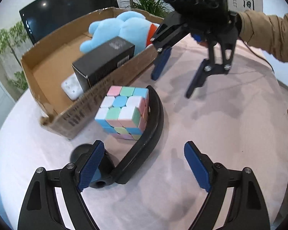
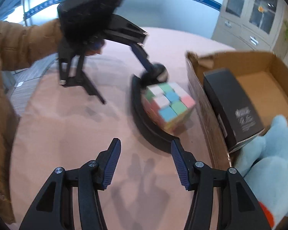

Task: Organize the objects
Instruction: 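Move the left gripper to the black headphone band and grasp it, then lift the black headphones into the cardboard box with the left gripper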

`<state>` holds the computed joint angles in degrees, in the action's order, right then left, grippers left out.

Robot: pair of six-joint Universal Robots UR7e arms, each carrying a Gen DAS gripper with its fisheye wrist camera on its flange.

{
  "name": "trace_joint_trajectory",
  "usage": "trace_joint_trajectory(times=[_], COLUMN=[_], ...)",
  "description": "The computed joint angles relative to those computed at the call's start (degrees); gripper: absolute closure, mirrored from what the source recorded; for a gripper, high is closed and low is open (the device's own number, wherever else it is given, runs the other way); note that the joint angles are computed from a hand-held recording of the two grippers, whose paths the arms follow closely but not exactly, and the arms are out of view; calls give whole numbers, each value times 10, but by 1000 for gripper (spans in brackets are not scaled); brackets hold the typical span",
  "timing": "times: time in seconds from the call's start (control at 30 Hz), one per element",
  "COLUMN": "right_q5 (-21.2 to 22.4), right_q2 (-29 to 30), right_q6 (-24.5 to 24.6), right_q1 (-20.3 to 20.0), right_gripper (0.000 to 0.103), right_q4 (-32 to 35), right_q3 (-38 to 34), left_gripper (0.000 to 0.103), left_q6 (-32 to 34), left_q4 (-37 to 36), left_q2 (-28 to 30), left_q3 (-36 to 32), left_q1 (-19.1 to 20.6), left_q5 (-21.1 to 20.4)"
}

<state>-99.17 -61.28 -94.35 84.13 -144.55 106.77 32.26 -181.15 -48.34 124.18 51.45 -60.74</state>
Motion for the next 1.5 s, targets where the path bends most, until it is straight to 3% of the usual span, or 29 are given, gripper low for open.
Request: trace_joint_trajectory(times=[0.13, 0.47, 0.67, 0.93, 1.0, 1.07, 1.17, 1.33, 1.5], right_q5=[12, -11, -26, -39, -37, -39, -28, -33, -30], right_q2=[22, 48, 36, -4, 2, 14, 18, 22, 20], right_q6=[19, 1, 25, 3, 13, 29, 39, 38, 42], right_q1=[-4, 1, 2, -5, -5, -5, -5, -5, -9], right_gripper=[50, 50, 50, 50, 51, 62, 71, 74, 75], right_q4=[7, 18, 44, 79, 71, 86, 104, 107, 129], right_q3=[-23, -36, -26, 23, 22, 9, -2, -7, -17], left_gripper=[18, 19, 22, 26, 29, 36, 44, 46, 58], left_q6=[-2, -3, -26, -46, -48, -48, -47, -38, -19], left_q4=[23, 81, 82, 71, 85, 94, 110, 122, 128], left_q2=[2, 20, 24, 9, 5, 4, 0, -6, -12], left_q3=[-18, -41, -41, -12, -17, -23, -29, -32, -27], left_q1=[23, 39, 33, 31, 35, 35, 36, 37, 47], left_q5=[-26, -32, -29, -48, -58, -57, -57, -64, -84])
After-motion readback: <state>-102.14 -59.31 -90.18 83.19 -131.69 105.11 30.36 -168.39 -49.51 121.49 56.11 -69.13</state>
